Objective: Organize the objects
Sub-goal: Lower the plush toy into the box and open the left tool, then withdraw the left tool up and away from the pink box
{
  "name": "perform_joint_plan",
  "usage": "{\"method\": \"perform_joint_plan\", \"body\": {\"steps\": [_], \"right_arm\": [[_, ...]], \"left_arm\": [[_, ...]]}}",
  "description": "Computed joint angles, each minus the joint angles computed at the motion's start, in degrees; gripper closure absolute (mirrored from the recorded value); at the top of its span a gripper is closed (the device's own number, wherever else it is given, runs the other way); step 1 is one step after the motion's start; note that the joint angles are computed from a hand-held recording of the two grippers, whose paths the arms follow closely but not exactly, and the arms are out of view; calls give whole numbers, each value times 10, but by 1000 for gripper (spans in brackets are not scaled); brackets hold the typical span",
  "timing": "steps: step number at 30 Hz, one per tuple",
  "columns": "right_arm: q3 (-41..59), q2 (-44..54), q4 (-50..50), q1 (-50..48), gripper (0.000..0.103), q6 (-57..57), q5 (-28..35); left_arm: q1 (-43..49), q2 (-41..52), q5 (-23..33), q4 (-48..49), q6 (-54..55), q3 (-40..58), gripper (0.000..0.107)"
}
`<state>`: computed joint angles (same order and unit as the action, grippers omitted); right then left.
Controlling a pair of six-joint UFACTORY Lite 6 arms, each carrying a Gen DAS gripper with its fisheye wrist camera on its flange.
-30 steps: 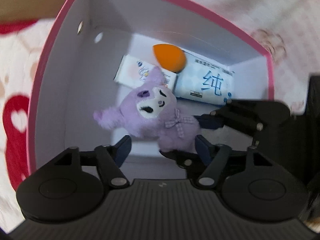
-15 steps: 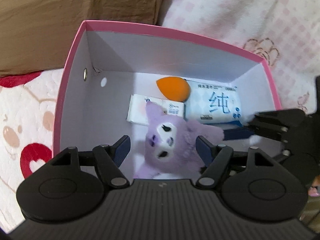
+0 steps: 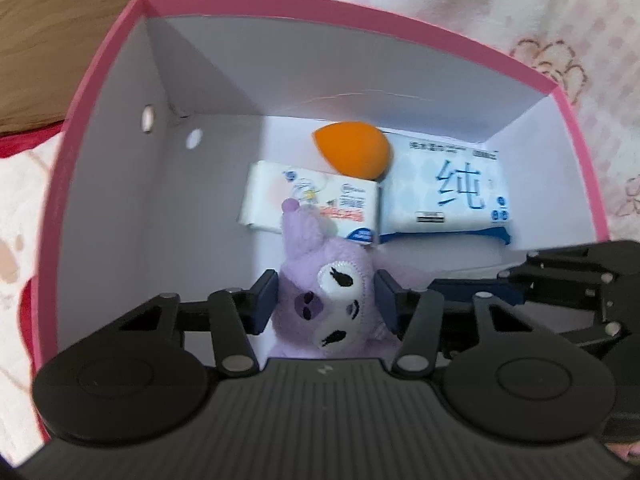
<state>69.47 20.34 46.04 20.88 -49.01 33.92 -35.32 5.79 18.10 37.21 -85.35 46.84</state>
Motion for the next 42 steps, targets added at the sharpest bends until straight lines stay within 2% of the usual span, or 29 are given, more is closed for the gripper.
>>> {"method": "perform_joint_plan", "body": {"steps": [2,4,10,14,18,22,25,27,30,33,38,40,42], "right_arm": [[-14,-3,0,15,69,15,-24],[-32,-17,13,20,69,7,-42],[-142,-150,-11,46,68,38,-135],[-198,-248,-116,62,65,155,-166],[-231,-336,-151,51,60,186,-139],[-242,-398,-235,58,60,258,-106],[-245,-439,-294,70,60,312,-81],[-245,-464,-327,80,57,346,-62],[-241,-497,-389,102,53,409,-34],[-227,-511,-408,129,53,412,2],[-206,-535,-523,209,51,548,39],[-201,-544,-561,236,44,594,57],[-206,-557,-606,263,25,643,67]], "left_arm": [[-22,7,60,9,-10,17,58],[-34,7,85,15,-16,23,57],[-28,-75,0,65,-99,-48,55],[-45,-118,13,13,-79,-52,55],[-92,-158,95,-21,-43,-25,55],[-130,-213,168,-56,4,-8,51],[-165,-257,230,-57,0,-1,48],[-188,-283,263,-60,-1,3,48],[-229,-317,298,-42,-23,3,48],[-266,-330,326,-20,-55,13,47],[-329,-340,388,-4,-93,38,47],[-366,-343,422,7,-112,51,45],[-408,-342,462,20,-137,65,43]]}}
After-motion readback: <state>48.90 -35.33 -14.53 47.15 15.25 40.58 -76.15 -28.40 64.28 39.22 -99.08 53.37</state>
